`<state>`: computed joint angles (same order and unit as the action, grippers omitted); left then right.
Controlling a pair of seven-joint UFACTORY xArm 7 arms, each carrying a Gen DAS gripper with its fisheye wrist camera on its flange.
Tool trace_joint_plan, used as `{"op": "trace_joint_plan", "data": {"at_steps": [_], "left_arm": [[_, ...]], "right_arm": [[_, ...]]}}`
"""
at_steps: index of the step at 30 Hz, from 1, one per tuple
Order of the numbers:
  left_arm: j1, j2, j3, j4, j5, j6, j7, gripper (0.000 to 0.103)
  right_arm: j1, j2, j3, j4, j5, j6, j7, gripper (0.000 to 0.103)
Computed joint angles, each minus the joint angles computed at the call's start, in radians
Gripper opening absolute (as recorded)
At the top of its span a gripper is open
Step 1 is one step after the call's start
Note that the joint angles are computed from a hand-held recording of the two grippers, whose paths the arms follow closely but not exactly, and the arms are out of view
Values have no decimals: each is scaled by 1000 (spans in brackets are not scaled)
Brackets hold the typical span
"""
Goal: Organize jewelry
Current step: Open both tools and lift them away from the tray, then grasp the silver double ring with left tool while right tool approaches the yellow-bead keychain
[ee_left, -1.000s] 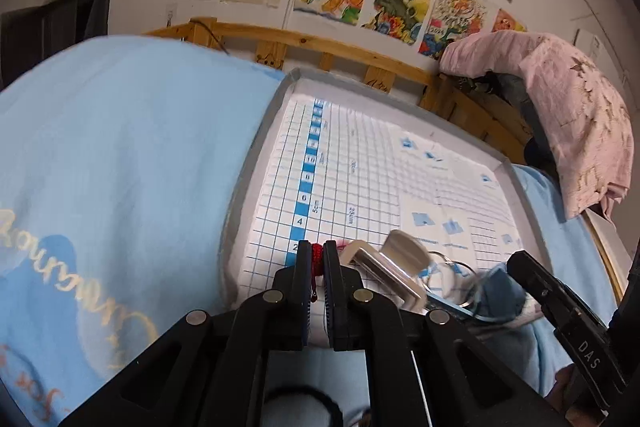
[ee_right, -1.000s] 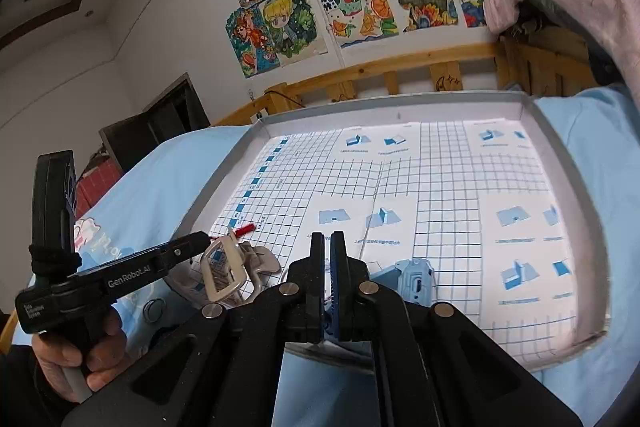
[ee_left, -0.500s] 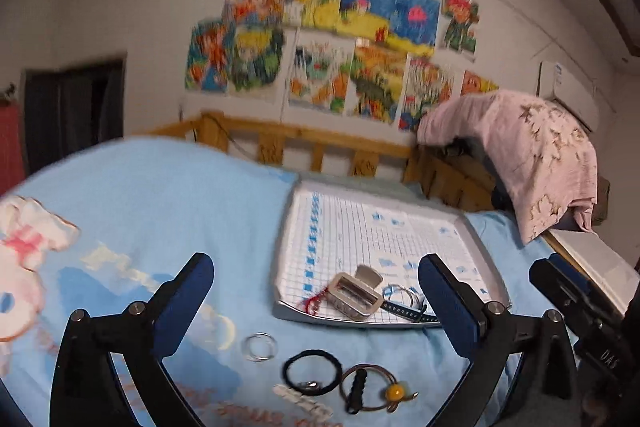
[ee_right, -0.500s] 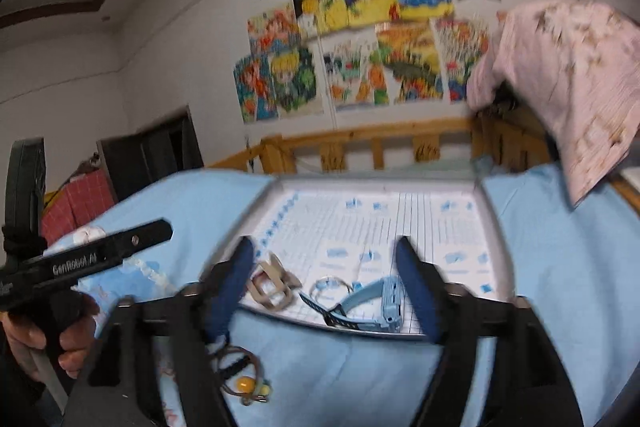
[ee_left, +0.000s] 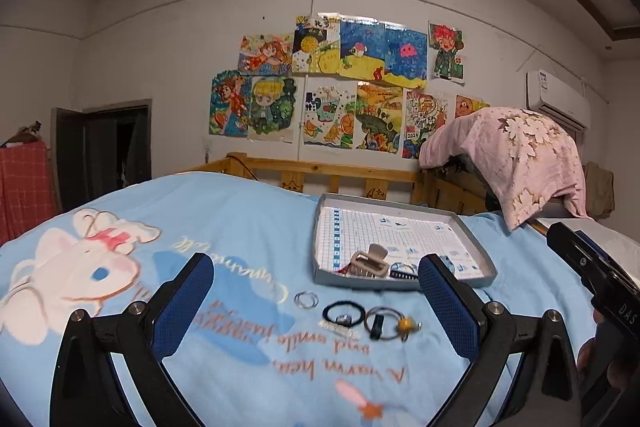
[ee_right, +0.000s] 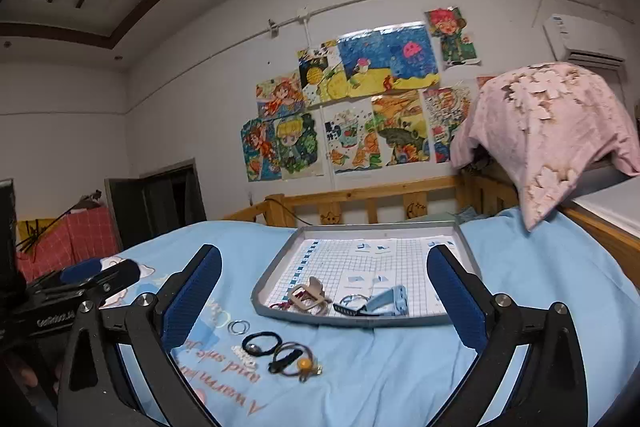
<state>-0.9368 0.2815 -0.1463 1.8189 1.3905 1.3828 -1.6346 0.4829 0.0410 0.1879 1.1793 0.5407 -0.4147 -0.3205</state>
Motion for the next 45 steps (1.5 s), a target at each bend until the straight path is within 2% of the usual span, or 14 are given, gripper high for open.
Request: {"op": "trace_joint_plan", "data": {"at_steps": [8,13,19,24,28,33,38,41,44,45], "left_arm": [[-57,-53,-62,-121,34,133,-105,103],[-69,-58,-93,-152,21,186,-115,103],[-63,-63,-104,-165,-11,186,-109,103],[-26,-79,-99,-169,-53,134,-98,103],[13,-95,-92,-170,-60,98,-88,103],[68,-101,-80,-162,-64,46,-68,103],[114,-74,-53,-122,-64,-11,-34,103],[135,-51,-31,-96,-71,-51,-27,103],[164,-27,-5,-72,-98,-103,-8,103],[175,-22,4,-68,-112,-124,2,103]], "right_arm": [[-20,-117,85,-178,140,-79,-88,101],[-54,-172,163,-251,259,-109,-186,101],[-88,-220,219,-289,351,-87,-242,101],[-116,-226,249,-276,406,-69,-305,101],[-135,-200,257,-219,426,-38,-363,101],[-133,-117,249,-83,474,-24,-517,101],[-74,1,205,89,552,-27,-680,101],[-25,72,164,187,583,-28,-741,101],[35,143,108,293,653,-14,-828,101],[65,175,78,349,714,-3,-896,101]]}}
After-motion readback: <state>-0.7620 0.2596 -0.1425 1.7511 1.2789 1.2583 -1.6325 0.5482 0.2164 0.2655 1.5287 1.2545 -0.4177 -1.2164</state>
